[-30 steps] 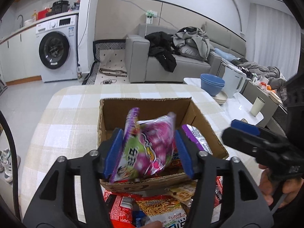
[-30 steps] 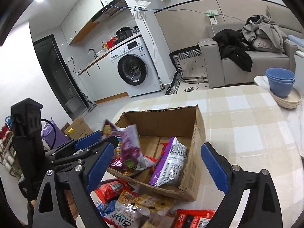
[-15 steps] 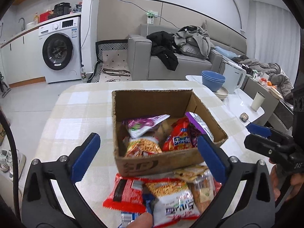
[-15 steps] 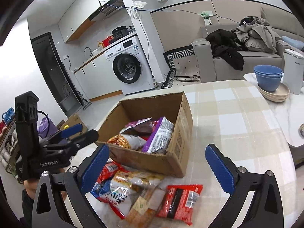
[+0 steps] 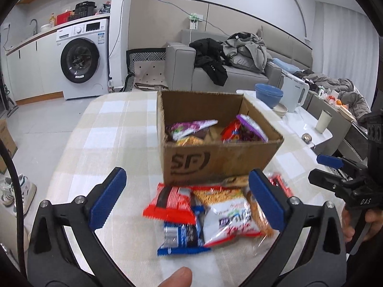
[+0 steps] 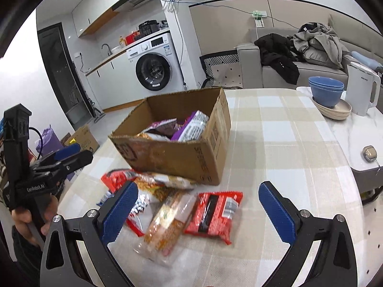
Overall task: Organize snacks
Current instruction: 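Withdraw both open grippers from the box toward the remaining snacks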
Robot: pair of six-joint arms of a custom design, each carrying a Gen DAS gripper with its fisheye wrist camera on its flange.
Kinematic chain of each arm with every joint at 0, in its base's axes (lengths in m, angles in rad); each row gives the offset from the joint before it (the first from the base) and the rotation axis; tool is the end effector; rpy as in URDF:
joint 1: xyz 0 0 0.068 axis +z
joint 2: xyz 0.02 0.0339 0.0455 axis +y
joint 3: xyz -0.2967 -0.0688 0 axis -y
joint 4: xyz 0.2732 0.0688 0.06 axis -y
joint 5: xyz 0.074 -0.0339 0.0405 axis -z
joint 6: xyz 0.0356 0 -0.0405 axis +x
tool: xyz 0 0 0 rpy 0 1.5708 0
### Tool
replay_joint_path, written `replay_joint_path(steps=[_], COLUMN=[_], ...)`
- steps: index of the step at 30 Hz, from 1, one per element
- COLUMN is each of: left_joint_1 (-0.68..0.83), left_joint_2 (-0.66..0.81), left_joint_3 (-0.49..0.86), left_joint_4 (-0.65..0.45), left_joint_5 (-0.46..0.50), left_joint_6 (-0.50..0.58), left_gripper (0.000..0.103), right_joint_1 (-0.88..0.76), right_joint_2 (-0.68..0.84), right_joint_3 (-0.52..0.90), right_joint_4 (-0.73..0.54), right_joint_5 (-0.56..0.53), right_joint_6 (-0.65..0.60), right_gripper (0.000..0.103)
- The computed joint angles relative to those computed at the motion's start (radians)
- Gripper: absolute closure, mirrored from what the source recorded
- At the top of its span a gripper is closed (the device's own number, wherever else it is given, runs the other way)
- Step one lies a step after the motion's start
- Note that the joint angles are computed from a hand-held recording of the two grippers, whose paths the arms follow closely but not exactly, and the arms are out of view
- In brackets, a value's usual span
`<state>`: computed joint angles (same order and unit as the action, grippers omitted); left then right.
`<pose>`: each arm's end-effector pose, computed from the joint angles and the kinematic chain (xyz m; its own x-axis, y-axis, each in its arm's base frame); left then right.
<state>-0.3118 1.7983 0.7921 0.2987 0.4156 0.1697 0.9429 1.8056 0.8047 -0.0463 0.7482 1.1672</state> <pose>0.3428 -0.1256 0.1346 -0.5130 0.3277 -0.7934 0.6689 0.7318 -0.1303 0.2176 0.2585 0.1177 -0.5615 0.3739 -0.7382 0.3134 0.9217 0.2284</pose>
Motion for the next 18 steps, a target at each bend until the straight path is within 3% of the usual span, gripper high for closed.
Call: replay_joint_path(steps=[4,11,18], left_joint_1=[0.029,0.07,0.067], left_joint_2=[0.014,0.048,0.073], left_joint_3=[-0.017,-0.014,-0.044], left_joint_4=[-0.017,-0.029,0.043], left_joint_5=[0.024,0.023,-0.039], left_joint_6=[0.023,0.026,0.043], left_gripper=[0.001,0.001,0.001], right_joint_1=[0.001,-0.01,-0.039], right_joint_2=[0.042,0.065,0.09], right_joint_3=[0.038,0.034,0.033], right_joint_4=[-0.059,-0.05,-0.066], right_joint_5=[-0.016,-0.032,-0.072], right_joint_6=[0.01,0.035,0.068], right_gripper=[0.0,0.0,0.0])
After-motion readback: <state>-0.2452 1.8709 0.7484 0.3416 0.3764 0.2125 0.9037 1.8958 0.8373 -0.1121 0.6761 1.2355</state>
